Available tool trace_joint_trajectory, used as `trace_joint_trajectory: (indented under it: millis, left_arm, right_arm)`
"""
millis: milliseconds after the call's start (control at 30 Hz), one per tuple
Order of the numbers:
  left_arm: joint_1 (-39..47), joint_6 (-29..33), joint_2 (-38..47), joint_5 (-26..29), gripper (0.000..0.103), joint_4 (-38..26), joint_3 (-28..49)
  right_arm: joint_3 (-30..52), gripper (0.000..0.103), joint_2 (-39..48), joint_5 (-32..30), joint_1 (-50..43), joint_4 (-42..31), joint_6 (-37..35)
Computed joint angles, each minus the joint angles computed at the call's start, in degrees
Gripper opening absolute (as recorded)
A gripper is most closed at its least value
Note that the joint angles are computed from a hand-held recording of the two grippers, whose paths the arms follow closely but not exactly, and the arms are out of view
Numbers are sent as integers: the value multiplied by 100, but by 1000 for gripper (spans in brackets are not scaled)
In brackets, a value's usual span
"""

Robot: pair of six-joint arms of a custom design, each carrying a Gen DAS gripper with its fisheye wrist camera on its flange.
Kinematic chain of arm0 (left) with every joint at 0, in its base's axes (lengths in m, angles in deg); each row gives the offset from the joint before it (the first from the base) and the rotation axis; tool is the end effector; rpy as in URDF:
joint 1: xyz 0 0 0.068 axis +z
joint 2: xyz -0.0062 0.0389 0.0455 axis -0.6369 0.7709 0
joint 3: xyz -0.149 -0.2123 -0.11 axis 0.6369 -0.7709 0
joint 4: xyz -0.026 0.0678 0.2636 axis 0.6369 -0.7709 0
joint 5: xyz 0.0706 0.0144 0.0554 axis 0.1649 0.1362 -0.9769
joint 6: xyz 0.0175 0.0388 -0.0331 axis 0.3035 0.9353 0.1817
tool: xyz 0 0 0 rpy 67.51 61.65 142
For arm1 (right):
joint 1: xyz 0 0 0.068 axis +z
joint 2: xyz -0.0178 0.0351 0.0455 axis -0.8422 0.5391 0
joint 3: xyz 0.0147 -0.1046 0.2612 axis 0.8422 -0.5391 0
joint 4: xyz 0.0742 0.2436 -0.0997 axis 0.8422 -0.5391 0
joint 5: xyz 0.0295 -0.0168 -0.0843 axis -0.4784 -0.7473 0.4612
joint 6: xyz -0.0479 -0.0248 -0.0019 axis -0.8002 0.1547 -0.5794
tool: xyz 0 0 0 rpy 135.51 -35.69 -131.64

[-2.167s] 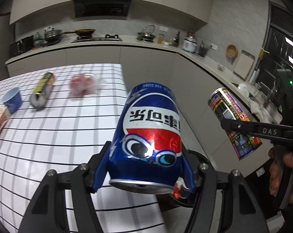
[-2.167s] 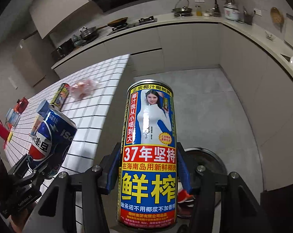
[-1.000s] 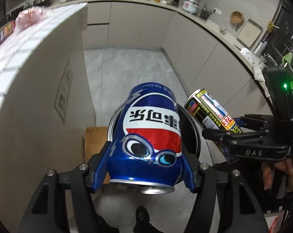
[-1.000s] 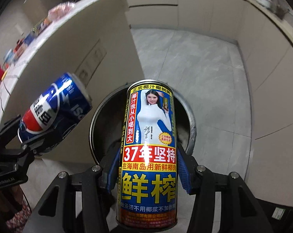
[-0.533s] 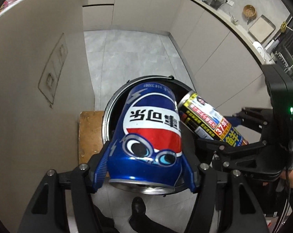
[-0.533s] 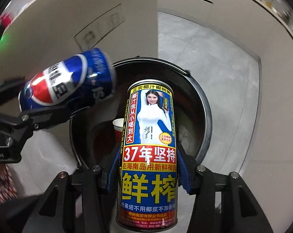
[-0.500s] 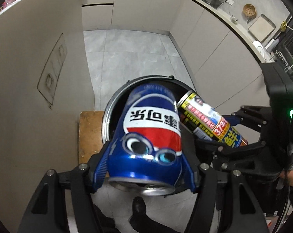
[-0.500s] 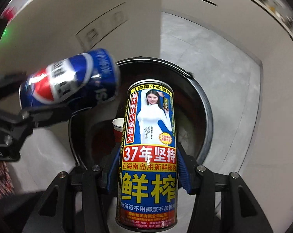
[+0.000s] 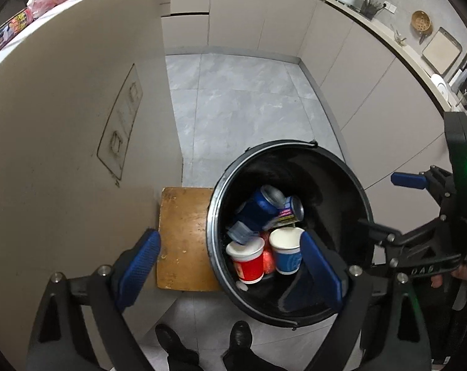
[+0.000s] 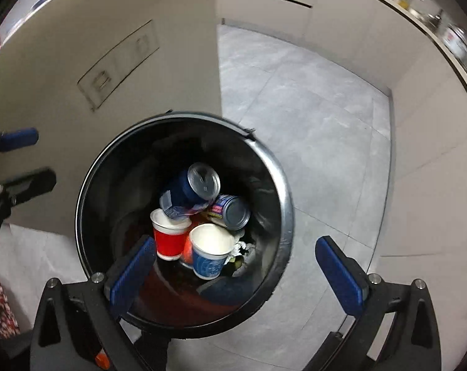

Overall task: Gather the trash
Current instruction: 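Open both grippers to drop the cans into the bin, then move both open tools back from the bin toward the island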

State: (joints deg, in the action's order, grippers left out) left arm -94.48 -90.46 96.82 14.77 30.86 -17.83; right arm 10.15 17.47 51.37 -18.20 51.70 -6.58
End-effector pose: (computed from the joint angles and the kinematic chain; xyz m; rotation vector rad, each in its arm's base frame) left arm 0.1264 -0.1615 0.1415 -0.1246 2.7107 -0.1412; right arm 0.2210 0.1785 0.1517 -0.8384 2.7259 0.1089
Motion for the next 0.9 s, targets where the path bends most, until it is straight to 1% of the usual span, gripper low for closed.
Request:
trace_joint_trajectory:
  millis: [100,333,433,633,767,900]
  left_arm:
    - [-8,109,2,-75,92,-77,117]
    - [-212,168,-419,-467,93,-749,542]
    - [-201,210,-642,-632,92,-981,678]
    - [-164,241,-973,-930,93,-1523,968]
    - [-213,130,-1182,-1085,93,-1787,997]
    - [-264,37,-1303,-1155,93,-1913,968]
  right_arm:
    - [-33,103,-196,-37,-163,-43,214]
    - [36,103,-714,-199,-497,-130,664]
    - [237,103,-712,-174,-538,-165,794]
    - [644,103,-779,-3,-308,-354,919]
    - [887,103,-795,121,-112,-430,911]
    - [1015,103,-829,203,68,-524,955]
